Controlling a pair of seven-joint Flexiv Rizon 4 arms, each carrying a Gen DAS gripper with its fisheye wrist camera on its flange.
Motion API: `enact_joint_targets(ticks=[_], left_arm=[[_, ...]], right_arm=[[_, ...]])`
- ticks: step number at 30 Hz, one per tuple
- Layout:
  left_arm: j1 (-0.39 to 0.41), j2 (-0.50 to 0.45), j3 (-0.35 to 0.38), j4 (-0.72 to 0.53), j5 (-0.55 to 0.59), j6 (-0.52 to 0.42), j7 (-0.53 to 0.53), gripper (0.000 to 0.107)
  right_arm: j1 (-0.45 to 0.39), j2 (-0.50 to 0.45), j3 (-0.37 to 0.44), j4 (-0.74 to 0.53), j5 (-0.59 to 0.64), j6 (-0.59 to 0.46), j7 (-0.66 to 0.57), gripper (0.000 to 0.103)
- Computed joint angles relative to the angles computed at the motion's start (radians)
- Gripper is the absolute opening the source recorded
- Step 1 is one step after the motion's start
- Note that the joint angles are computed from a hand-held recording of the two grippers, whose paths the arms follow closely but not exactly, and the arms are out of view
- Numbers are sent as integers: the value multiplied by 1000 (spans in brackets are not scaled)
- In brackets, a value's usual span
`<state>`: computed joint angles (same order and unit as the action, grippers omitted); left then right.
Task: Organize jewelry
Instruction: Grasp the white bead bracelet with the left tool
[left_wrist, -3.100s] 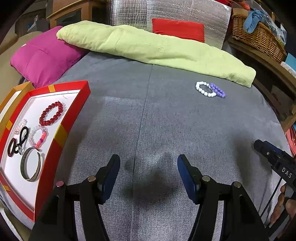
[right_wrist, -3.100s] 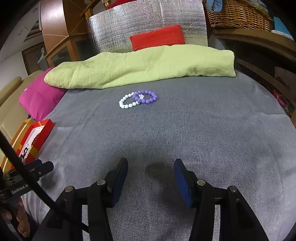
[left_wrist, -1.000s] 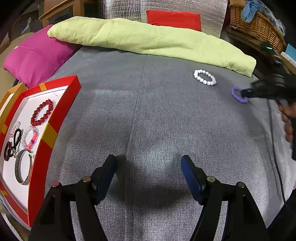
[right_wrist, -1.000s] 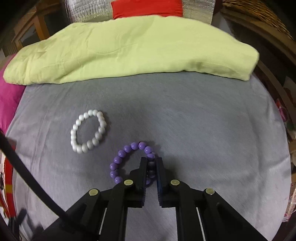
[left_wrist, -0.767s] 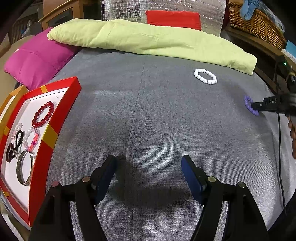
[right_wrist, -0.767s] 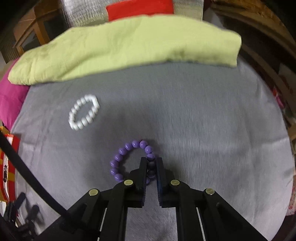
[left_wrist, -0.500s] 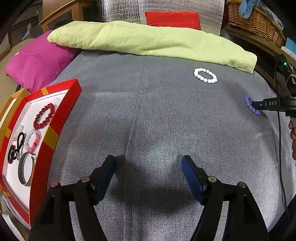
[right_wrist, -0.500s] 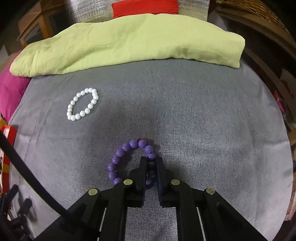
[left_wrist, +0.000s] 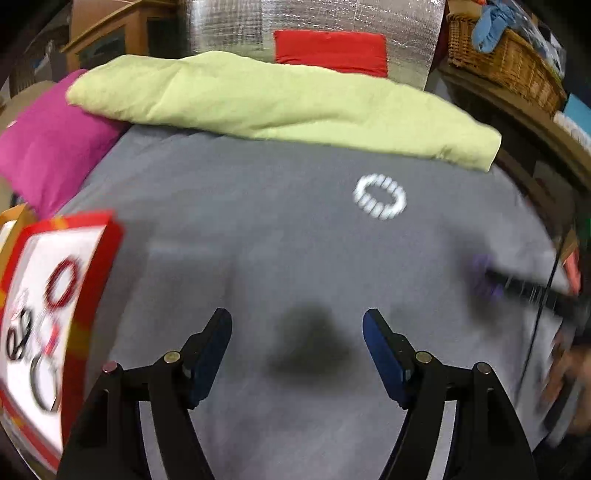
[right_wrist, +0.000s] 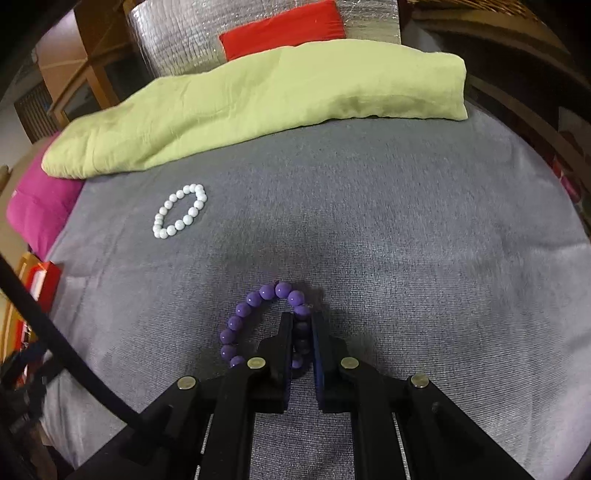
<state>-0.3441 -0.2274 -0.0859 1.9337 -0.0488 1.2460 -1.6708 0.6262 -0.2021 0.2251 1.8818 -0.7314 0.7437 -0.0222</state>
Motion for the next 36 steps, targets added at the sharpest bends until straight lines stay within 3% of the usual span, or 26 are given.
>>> enact_joint_targets(ticks=[4, 7, 10, 13, 14, 16, 17, 21, 24, 30, 36], left_arm=[[-36, -135, 0, -234, 29, -116, -44, 69], [-63, -254, 8, -423, 22, -251, -100, 53], [-89, -358, 24, -572, 22, -357, -156, 51], [-122, -398, 51, -620, 73, -372, -180, 51], [-139, -405, 67, -633, 111, -369, -176, 47], [-153, -406, 82, -644, 150, -373, -177, 17], [-140, -401, 69, -636, 136, -375, -168, 9], [-88, -327, 22, -499, 77, -283, -115, 9], [-58, -228, 0, -321, 43, -153, -69, 9], [-9, -26, -44, 15, -24, 118, 65, 9], [38, 49, -71, 171, -150, 246, 167, 9]], right_arm=[[-16, 9, -1, 23, 8, 61, 4, 10], [-33, 22, -4, 52, 14, 125, 21, 10], [-40, 25, -6, 64, 10, 155, 32, 10], [-47, 25, -10, 73, 7, 188, 47, 10], [-49, 24, -11, 74, 7, 196, 50, 10], [-52, 23, -12, 75, 8, 207, 50, 10], [-53, 21, -13, 73, 8, 208, 48, 10], [-52, 20, -16, 72, 4, 210, 53, 10], [-53, 23, -19, 81, -11, 226, 76, 10], [-80, 34, -41, 140, -68, 409, 189, 10], [-84, 25, -65, 152, -165, 524, 267, 10]])
